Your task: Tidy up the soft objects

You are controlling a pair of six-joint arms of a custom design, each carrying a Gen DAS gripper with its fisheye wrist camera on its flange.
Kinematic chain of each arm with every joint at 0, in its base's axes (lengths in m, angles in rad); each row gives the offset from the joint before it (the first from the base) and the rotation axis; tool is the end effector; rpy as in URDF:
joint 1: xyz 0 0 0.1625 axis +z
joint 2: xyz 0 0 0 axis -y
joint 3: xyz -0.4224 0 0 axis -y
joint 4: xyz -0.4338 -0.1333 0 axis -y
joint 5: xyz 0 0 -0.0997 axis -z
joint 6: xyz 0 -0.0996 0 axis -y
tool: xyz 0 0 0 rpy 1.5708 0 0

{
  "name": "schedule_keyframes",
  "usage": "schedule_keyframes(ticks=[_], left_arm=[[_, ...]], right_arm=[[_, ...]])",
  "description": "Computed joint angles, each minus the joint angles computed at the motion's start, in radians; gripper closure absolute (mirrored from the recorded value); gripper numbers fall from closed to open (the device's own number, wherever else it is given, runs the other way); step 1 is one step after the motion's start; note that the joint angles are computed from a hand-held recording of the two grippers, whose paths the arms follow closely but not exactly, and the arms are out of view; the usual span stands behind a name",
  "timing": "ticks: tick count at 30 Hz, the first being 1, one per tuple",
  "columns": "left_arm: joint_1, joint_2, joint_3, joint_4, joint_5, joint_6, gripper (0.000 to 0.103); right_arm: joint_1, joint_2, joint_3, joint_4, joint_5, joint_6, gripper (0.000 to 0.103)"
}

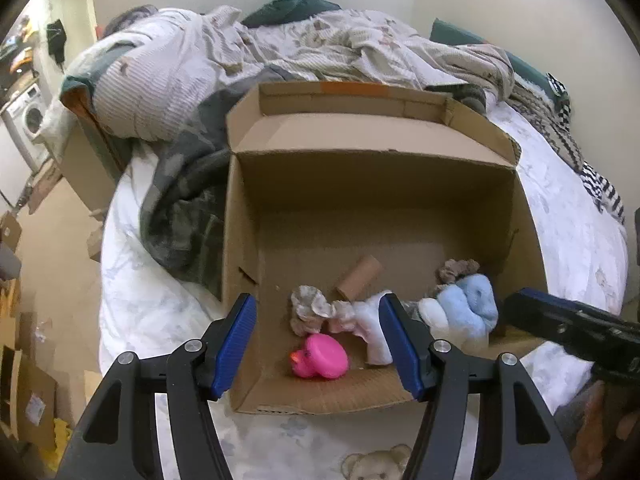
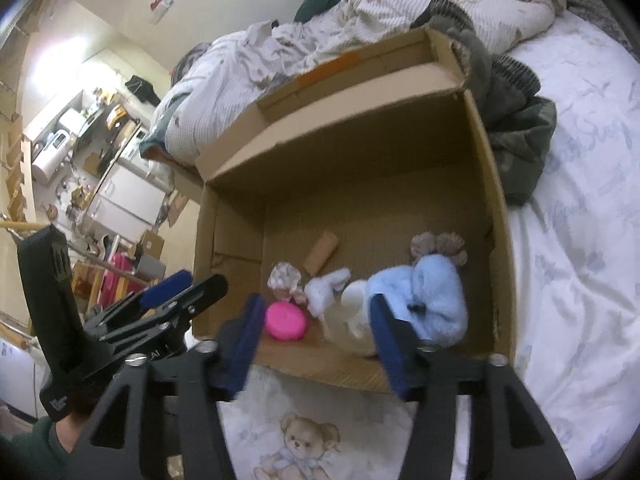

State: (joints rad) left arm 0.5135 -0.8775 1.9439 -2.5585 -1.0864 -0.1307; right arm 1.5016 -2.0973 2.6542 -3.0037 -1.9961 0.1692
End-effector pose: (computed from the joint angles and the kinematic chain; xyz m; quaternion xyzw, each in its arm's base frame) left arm -0.4100 -0.4375 0.0119 0.4420 0.8636 -0.1025 0.2200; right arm 0.0720 -0.2952 0.3169 -0.1941 -0.8683 0.4236 0.1702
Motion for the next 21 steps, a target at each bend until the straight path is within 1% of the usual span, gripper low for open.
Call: schedule_keyframes(ticks=[2, 3, 4, 5, 6, 8, 10, 13, 15, 18, 21], left_arm=[[-0.006, -0.005, 0.006, -0.013, 0.019, 0.001, 0.042], [-0.009, -0.006, 0.007, -0.017, 0.026, 0.0, 0.042], [-0.012, -0.008, 0.011, -0.023, 0.04, -0.006, 0.042], [-0.016, -0.011, 0.016, -0.028, 0.057, -0.014, 0.042], [-0.018, -0.014, 0.019, -0.03, 0.067, -0.022, 0.042], [-0.014, -0.024, 0.023, -0.025, 0.062, -0.04, 0.042], [-0.014, -0.035, 0.028, -0.02, 0.066, -0.055, 0.042], [-0.017, -0.057, 0.044, -0.028, 0.082, -0.063, 0.042], [-0.017, -0.073, 0.054, -0.028, 0.081, -0.067, 0.042], [-0.014, -0.104, 0.07, -0.011, 0.061, -0.071, 0.042], [-0.024, -0.136, 0.095, -0.02, 0.077, -0.067, 0.041]], right_arm=[[0.005, -0.006, 0.001, -0.009, -0.019, 0.009, 0.028], [0.013, -0.003, -0.001, -0.01, -0.041, 0.017, 0.027], [0.022, 0.001, -0.001, -0.02, -0.064, 0.022, 0.023], [0.031, 0.006, 0.0, -0.034, -0.084, 0.024, 0.018], [0.039, 0.011, 0.0, -0.045, -0.099, 0.024, 0.01], [0.069, 0.032, -0.001, -0.077, -0.15, 0.026, 0.0], [0.101, 0.055, 0.001, -0.126, -0.19, 0.02, 0.0], [0.142, 0.079, 0.0, -0.167, -0.237, 0.017, 0.0], [0.154, 0.085, 0.0, -0.173, -0.245, 0.007, 0.0], [0.194, 0.115, -0.005, -0.189, -0.29, -0.006, 0.0], [0.222, 0.136, -0.011, -0.192, -0.331, -0.006, 0.0]])
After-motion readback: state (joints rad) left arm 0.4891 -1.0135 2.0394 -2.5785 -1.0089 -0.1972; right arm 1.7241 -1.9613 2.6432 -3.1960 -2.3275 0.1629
